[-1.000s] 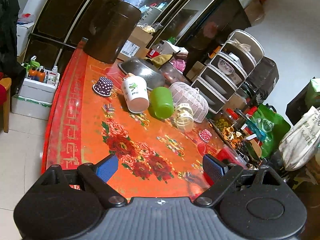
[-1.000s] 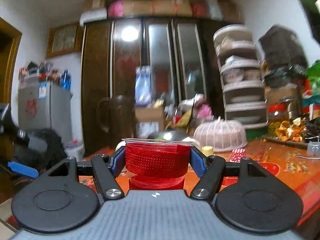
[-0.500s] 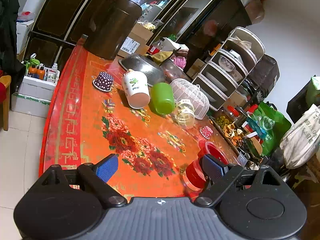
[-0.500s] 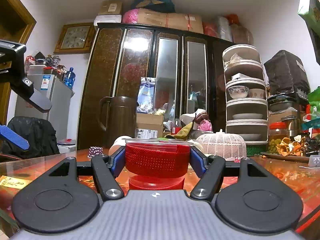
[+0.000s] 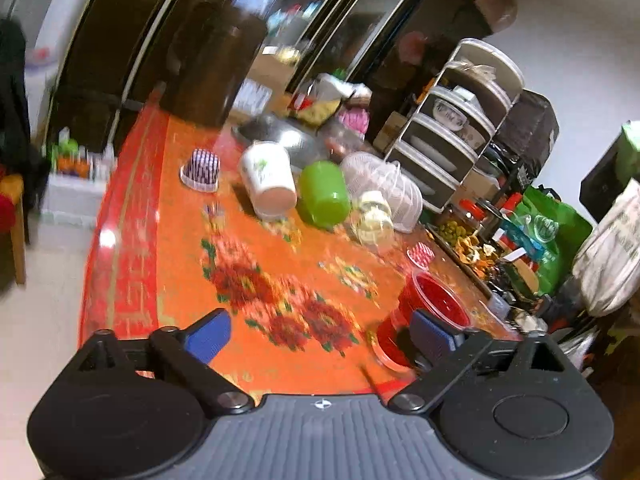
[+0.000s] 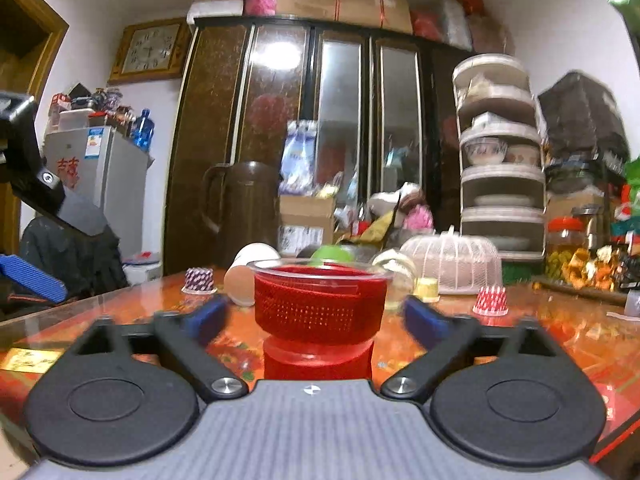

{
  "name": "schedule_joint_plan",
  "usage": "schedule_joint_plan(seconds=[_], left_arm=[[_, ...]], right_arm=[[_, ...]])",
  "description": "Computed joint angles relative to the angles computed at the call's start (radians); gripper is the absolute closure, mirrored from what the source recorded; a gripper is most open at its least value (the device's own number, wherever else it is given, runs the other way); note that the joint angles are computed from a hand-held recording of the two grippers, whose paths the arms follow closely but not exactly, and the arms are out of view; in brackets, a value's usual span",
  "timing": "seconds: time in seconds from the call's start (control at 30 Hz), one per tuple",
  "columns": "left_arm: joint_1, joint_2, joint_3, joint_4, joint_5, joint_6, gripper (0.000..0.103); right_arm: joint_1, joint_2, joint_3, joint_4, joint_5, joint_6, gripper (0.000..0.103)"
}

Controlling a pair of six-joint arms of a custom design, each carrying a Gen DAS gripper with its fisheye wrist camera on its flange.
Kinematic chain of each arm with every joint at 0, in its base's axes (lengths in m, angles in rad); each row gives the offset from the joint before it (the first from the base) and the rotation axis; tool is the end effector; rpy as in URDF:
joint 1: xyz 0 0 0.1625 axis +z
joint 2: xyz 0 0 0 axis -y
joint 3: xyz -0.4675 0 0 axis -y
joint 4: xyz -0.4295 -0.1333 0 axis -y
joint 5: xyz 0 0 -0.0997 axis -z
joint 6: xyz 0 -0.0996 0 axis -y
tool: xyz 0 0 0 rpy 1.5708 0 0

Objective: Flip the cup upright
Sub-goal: 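Rotate the cup upright with the right tool and lower it onto the table, then open the right tool and withdraw from the upright cup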

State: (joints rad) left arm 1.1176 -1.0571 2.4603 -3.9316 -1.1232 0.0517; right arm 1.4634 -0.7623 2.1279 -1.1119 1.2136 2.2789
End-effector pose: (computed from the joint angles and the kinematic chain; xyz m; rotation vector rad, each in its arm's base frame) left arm -0.0306 -0.4658 0.1760 0.3456 2.5475 -1.4146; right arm 0.1145 -0.5061 -0.0551 1.1108 -1.9562 1.7126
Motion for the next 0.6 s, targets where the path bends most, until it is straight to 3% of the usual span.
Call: schedule_joint_plan(seconds=[0.1,0.33,0.43,0.6], left_arm=[[-0.033,0.053,-0.003,-0.116,0.07,0.107,0.0],[-0.11,0.043,-0.019,-0.066,0.141,0.246,0.0],[-0.155,0.021,-0.002,-0.045,0.165,0.262,0.0],[-0.253,-0.037,0.036,0.041,0.252,0.209,0.0]], right_arm=[[-0.002,-0.073,0.028,0.103,0.009,0.013,0.001],[0.12,-0.238,0.0,0.447,0.336,0.149,0.001],[0.152,-0.284,-0.035,0.623,0.415,0.205,0.001],[0.191,-0.359,0.04,0.582,0.475,0.186,0.001]])
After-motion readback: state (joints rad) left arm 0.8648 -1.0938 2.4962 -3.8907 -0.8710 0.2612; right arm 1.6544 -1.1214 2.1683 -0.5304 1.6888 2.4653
